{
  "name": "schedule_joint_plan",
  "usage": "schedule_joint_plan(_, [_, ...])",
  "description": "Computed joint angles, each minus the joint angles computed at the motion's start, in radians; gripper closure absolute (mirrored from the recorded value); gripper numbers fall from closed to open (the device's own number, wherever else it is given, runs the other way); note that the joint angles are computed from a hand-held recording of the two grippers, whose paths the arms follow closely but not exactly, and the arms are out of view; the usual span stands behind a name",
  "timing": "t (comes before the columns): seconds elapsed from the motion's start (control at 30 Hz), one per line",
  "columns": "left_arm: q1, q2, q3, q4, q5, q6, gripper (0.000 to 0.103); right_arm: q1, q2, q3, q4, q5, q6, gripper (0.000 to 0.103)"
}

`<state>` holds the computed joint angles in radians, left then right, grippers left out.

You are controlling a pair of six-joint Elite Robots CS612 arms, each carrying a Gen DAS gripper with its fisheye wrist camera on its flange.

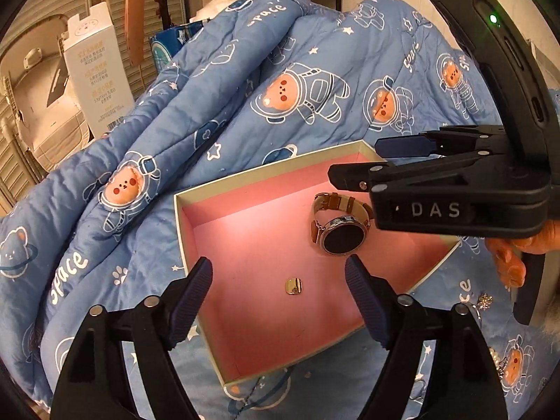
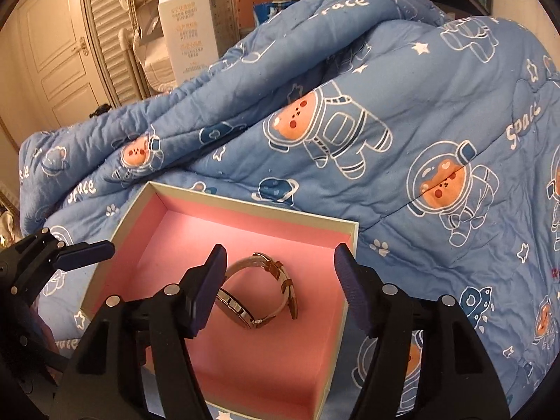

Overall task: Organize jewelry
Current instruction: 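Lift both open tools out of the box, then grasp the pearl bracelet with the left tool while the right tool grasps the gold earring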

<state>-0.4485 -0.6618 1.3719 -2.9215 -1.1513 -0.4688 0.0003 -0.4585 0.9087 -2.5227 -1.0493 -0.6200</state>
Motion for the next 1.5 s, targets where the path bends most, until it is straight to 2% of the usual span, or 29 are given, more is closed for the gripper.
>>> schedule_joint_plan(0.1, [-0.013, -0.023, 0.052, -0.070, 0.037, -0.043, 0.015, -0.012, -0.023, 0.045, -0.056, 0.013, 0.057, 0.025])
schedule_joint_plan(0.33, [-0.071, -0.079, 0.183, -0.220, 0.112, -0.081, 0.010, -0.059, -0.123, 0.241, -0.223, 0.081, 0.039, 0.023])
schedule_joint_plan(0.37, [-0.080, -0.085, 0.199, -0.236, 0.113, -0.084, 0.009, -0.067, -0.137, 0.269, -0.240, 0.092, 0.036, 0.022])
schedule_joint_plan(0.4, [-0.086, -0.091, 0.213, -0.244, 0.111, -0.089, 0.009, -0.076, -0.150, 0.295, -0.260, 0.105, 0.039, 0.016])
schedule_joint_plan(0.47, [-0.102, -0.102, 0.239, -0.250, 0.112, -0.099, 0.009, -0.095, -0.174, 0.347, -0.294, 0.132, 0.041, 0.014])
schedule_joint_plan(0.63, [-0.140, -0.124, 0.289, -0.241, 0.136, -0.126, 0.009, -0.132, -0.223, 0.466, -0.368, 0.123, 0.009, 0.014])
schedule_joint_plan(0.73, [-0.155, -0.137, 0.318, -0.242, 0.129, -0.172, 0.009, -0.153, -0.244, 0.528, -0.414, 0.109, -0.008, 0.014])
schedule_joint_plan(0.93, [-0.181, -0.155, 0.364, -0.247, 0.124, -0.257, 0.009, -0.190, -0.267, 0.601, -0.443, 0.094, 0.007, 0.014])
schedule_joint_plan(1.07, [-0.197, -0.151, 0.371, -0.238, 0.105, -0.292, 0.009, -0.199, -0.269, 0.622, -0.448, 0.075, 0.008, 0.014])
schedule_joint_plan(1.23, [-0.211, -0.140, 0.359, -0.210, 0.090, -0.283, 0.009, -0.192, -0.252, 0.605, -0.440, 0.044, -0.027, 0.023])
schedule_joint_plan(1.33, [-0.214, -0.134, 0.350, -0.210, 0.081, -0.273, 0.010, -0.183, -0.235, 0.572, -0.400, 0.030, -0.052, 0.035])
schedule_joint_plan(1.4, [-0.213, -0.129, 0.339, -0.202, 0.073, -0.263, 0.016, -0.175, -0.220, 0.548, -0.371, 0.020, -0.077, 0.045])
schedule_joint_plan(1.47, [-0.209, -0.122, 0.326, -0.191, 0.059, -0.251, 0.021, -0.166, -0.207, 0.528, -0.341, 0.007, -0.120, 0.048])
schedule_joint_plan(1.5, [-0.206, -0.119, 0.319, -0.187, 0.050, -0.246, 0.026, -0.162, -0.199, 0.518, -0.330, -0.005, -0.139, 0.055])
